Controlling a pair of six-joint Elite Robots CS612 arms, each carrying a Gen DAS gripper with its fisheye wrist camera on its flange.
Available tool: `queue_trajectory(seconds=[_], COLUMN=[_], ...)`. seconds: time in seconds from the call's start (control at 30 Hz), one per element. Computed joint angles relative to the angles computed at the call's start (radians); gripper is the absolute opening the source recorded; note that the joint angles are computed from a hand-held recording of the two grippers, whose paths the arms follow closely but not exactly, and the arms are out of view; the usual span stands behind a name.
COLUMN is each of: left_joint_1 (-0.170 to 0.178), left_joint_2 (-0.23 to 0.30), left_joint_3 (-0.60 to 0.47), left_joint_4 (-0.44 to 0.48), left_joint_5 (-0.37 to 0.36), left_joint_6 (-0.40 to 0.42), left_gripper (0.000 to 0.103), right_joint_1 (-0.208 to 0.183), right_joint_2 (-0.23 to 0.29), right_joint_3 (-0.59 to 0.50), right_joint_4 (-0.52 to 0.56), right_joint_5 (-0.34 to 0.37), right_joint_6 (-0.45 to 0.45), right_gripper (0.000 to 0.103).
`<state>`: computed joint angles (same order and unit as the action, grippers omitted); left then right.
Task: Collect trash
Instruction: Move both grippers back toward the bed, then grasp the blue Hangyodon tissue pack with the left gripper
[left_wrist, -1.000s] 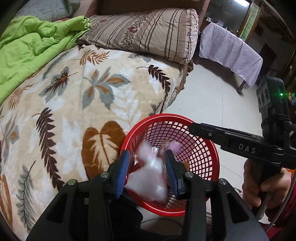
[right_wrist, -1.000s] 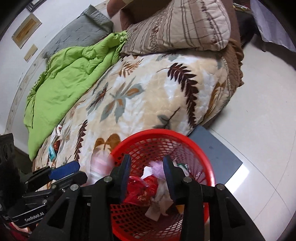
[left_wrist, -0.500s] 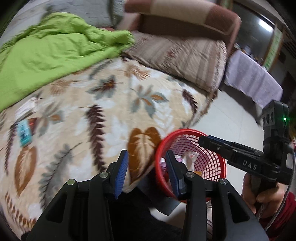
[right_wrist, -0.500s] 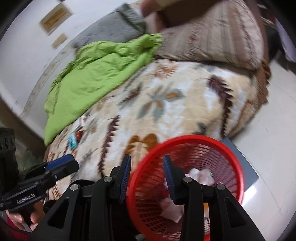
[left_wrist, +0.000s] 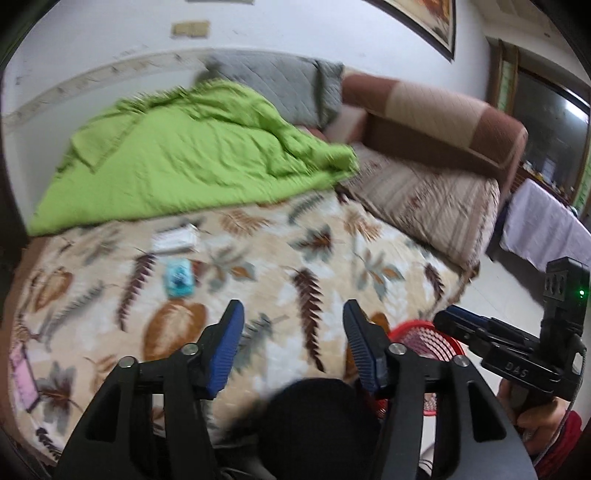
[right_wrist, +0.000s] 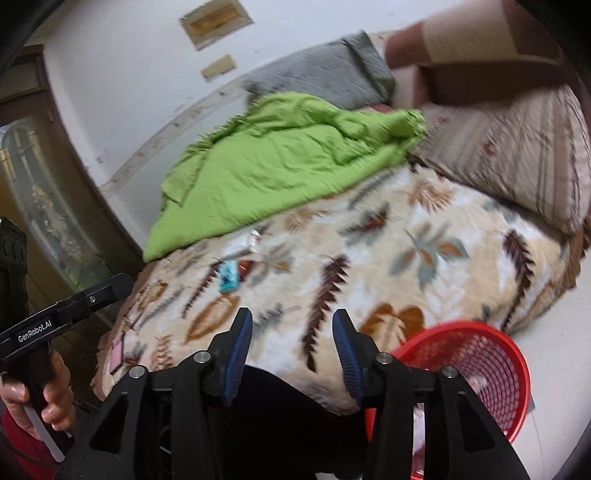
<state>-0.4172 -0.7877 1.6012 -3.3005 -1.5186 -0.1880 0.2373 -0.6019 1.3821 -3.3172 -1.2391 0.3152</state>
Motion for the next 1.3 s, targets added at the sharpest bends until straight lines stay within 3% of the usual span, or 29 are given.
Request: queue_trajectory(seconds=[0.17, 0.37, 0.5, 0.8, 0.93, 1.1, 1.17, 1.2, 1.3], left_joint_1=[0.038, 0.087, 0.121, 0.162, 0.164, 0.178, 0.181, 0.187, 0.195], left_joint_2=[-0.002, 0.068, 0.162, 0.381, 0.455, 0.540, 0.554, 0.559, 0.551], left_joint_3=[-0.004, -0.109, -0.249, -0.607, -0.736, -0.874, -0.888, -0.889, -0.859], left_joint_4=[-0.018, 0.089, 0.217, 0.546, 0.642, 0.725, 0.714, 0.703, 0.655], left_joint_5=[0.018, 0.031, 0.043, -0.006, 0.015, -0.027, -0.031, -0.061, -0.097], left_joint_6=[-0.053, -0.083, -0.102, -0.137, -0.128, -0.139, -0.154, -0.164, -0.187], left_gripper=[0.060, 0.061, 0.072, 0.073, 0.073, 0.074, 0.064, 0.049, 0.041], right_joint_1=[0.017, 0.025, 0.029, 0.038, 0.039, 0.042, 0.044, 0.046, 0.052], right_joint_2=[0.009, 0.073, 0.138, 0.264, 0.302, 0.340, 0.356, 0.364, 0.406], right_joint_3=[-0.052, -0.173, -0.302, -0.554, -0.623, -0.698, -0.730, -0.746, -0.832], right_joint_4=[0.038, 0.121, 0.247, 0.459, 0.517, 0.581, 0.598, 0.609, 0.667], right_joint_5=[0.016, 0.045, 0.067, 0.065, 0.056, 0.052, 0.050, 0.051, 0.052], right_joint_6=[-0.053, -0.043, -0.034, -0.074, -0.073, -0.069, -0.066, -0.066, -0.078], right_gripper=[0.060, 0.061, 0.061, 0.061, 0.061, 0.061, 0.061, 0.061, 0.061])
